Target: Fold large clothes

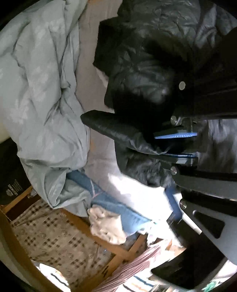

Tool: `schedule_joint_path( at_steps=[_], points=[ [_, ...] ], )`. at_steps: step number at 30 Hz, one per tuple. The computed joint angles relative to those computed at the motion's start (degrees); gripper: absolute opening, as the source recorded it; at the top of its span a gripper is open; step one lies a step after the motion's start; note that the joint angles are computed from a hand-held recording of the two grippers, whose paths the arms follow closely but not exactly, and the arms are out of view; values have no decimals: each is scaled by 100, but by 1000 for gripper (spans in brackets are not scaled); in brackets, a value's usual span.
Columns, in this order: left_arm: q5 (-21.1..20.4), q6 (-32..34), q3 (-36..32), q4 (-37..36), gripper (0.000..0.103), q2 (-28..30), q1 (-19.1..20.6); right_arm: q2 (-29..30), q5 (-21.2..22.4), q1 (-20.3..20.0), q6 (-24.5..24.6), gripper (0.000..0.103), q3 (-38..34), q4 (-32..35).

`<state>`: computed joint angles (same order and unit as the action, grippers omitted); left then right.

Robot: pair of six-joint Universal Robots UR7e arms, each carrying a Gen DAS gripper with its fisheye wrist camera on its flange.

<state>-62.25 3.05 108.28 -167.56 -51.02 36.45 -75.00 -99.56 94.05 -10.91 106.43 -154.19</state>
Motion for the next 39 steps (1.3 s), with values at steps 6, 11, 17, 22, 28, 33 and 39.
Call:
schedule_joint_path(
  at_steps=[6, 11, 17, 22, 28, 33, 39],
  points=[
    [622, 267, 120, -667, 80, 288, -218, 22, 505, 56, 573, 13, -22, 366],
    [987, 404, 100, -1221, 81, 571, -253, 54, 918, 12, 817, 13, -30, 569],
    [1459, 365, 88, -1581, 7, 649, -304, -220, 540, 87, 655, 13, 182, 141],
    [2009, 192, 108, -1967, 6, 492, -311, -414, -335, 161, 399, 16, 345, -814],
    [2334, 402, 92, -2596, 6, 234, -204, -62, -1552, 67, -58, 66, 171, -1029],
    [2158, 45, 50, -2247, 6, 90, -60, 423, -1960, 43, -273, 66, -59, -554],
    [2097, -83, 48, -2068, 7, 93, -64, 1083, -2546, 212, -427, 66, -368, -141]
  ],
)
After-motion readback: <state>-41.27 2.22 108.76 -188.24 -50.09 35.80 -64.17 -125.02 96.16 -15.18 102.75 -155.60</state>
